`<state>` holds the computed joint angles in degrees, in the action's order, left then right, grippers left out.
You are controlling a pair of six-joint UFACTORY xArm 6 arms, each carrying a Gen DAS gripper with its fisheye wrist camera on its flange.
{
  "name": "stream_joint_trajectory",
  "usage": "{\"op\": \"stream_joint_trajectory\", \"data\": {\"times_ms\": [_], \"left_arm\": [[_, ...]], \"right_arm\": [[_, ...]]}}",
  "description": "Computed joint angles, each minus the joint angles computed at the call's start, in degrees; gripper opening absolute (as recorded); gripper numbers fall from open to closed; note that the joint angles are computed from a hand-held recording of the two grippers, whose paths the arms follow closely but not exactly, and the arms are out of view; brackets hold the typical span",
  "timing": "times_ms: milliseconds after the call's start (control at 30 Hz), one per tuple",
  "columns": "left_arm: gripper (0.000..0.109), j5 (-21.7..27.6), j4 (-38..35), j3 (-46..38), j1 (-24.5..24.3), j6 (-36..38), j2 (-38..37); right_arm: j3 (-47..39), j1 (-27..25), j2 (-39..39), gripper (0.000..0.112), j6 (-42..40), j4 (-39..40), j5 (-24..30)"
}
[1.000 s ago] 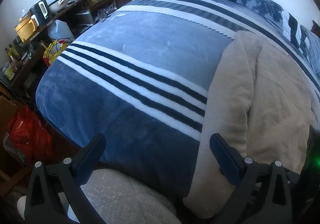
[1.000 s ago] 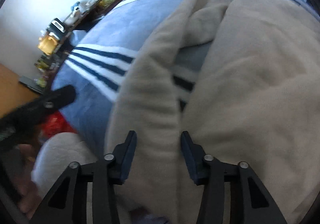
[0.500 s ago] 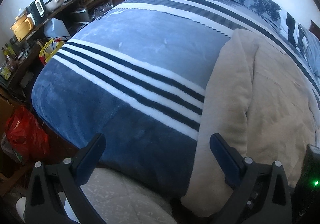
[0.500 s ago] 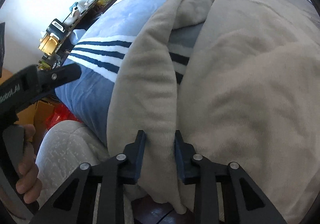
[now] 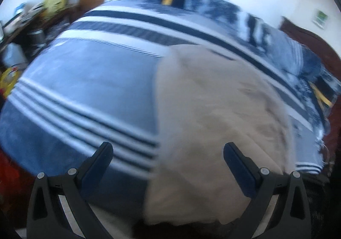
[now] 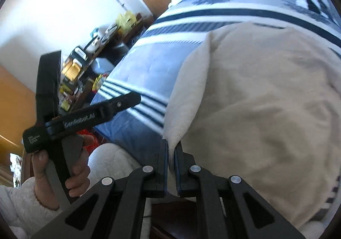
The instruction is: Fold small clothes
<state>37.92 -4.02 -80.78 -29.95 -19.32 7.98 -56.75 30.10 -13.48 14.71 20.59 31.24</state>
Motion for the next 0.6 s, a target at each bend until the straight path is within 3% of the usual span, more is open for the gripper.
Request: {"op": "stream_joint_trajectory", "data": {"times_ms": [167, 267, 367, 433, 500, 567, 600], "left_arm": [[0.103, 3.68, -1.19, -11.08, -3.68, 0.78, 10.95], [0.103, 6.73, -1.13, -14.18, -4.31, -1.1, 15.18], [0.103, 6.37, -1.19, -11.6, -4.86, -2.05, 15.06], [0.103, 4.8, -4.67, -7.91, -4.74, -0.61, 13.52], [0.103, 3.57, -8.04, -4.67, -4.39, 0.45, 12.06], [0.103, 2.6, -13.15, -2.7, -4.1, 2.42, 11.48], [0.102, 2.41, -15.98, -2.24, -4.08, 3.47, 11.56]], "right_arm": [[7.59, -8.2, -4.72, 0.006, -9.52, 10.16, 0.95], [12.86, -10.29, -4.98, 0.006, -4.95, 7.14, -0.84], [17.63, -11.48, -4.34, 0.008, 1.61, 0.83, -2.52], [21.18, -11.07, -5.91, 0.009, 0.48, 5.45, -5.32], [24.46, -9.92, -9.35, 0.025, -3.05, 11.6, -7.52], [27.77, -8.68, -13.85, 0.047, -1.05, 10.07, -9.83], [27.88, -7.94, -13.99, 0.053, 0.3, 8.86, -10.74]]}}
